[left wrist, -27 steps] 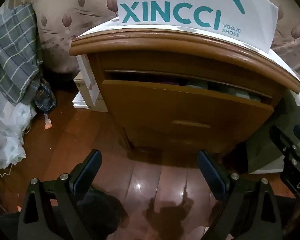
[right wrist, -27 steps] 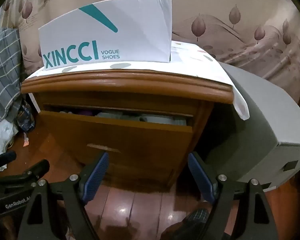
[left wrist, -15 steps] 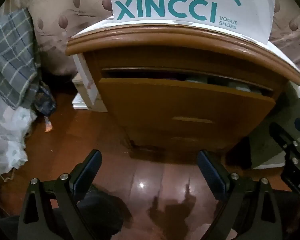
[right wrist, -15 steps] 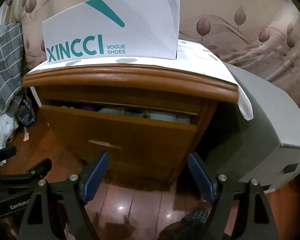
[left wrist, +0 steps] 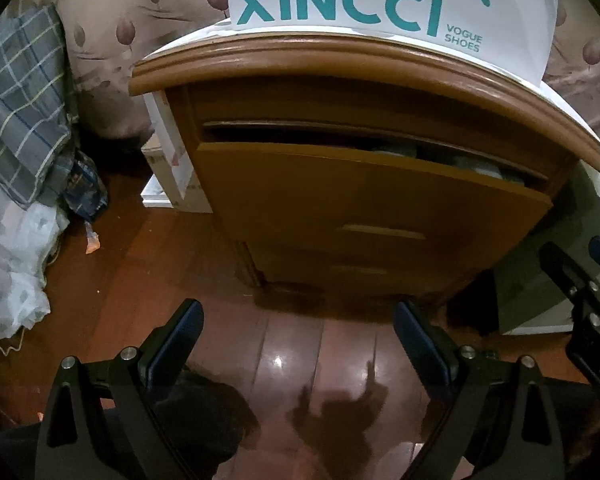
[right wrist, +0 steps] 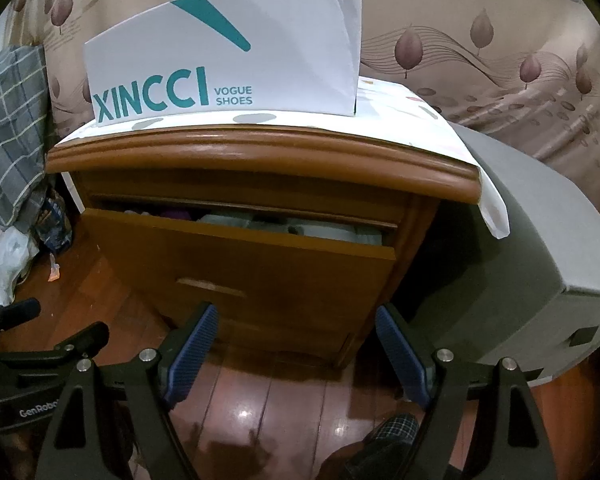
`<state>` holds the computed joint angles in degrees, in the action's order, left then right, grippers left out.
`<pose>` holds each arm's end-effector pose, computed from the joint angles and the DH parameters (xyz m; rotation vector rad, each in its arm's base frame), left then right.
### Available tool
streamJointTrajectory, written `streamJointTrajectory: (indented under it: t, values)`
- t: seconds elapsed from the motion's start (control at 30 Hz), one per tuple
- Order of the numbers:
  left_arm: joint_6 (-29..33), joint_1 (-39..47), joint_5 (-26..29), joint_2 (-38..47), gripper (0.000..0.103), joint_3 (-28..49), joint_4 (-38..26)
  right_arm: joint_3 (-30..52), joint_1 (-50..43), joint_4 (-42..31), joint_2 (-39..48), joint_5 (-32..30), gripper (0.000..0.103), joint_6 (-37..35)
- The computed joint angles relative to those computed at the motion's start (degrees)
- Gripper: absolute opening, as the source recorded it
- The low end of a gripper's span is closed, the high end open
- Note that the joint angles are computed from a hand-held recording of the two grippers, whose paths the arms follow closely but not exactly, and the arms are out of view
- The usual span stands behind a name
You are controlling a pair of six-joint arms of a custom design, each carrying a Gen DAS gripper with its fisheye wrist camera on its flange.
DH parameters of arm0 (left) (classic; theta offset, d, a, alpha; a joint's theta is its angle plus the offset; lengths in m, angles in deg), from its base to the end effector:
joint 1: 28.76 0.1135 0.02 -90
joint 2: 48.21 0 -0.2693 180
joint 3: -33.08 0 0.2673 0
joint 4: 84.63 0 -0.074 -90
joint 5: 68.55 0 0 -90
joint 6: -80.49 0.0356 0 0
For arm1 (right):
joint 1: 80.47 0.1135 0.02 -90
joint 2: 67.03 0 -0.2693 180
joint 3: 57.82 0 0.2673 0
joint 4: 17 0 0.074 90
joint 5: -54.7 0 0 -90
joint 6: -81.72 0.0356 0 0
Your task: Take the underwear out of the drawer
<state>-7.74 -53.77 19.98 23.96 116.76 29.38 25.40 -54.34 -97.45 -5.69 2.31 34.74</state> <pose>0.2388 -0.1104 0.3340 0.5749 2.4600 -0.1312 0.1821 0.0651 0.3622 0.5604 2.2613 -0.2799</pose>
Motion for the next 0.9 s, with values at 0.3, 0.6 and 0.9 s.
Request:
streamJointTrajectory:
  t: [0.3, 0.6, 0.9]
  values:
    - [-0.15, -0.32, -1.99, -0.13, 0.094, -0.1, -0.15, -0.17, 0.01, -0.4, -0.02, -0.06, 0.083, 0.56]
    - [-0.48, 0.18, -1.51, 0.57, 0.094, 0.53, -0.77, -0.4, -1.0, -0.44, -0.13, -1.0, 0.083, 0.44]
    - [-0.92, 0.46, -1.65, 1.3, 0.094, 0.93, -0.94, -0.4, -1.53, -0.57, -0.28, -1.42, 0.083, 0.18]
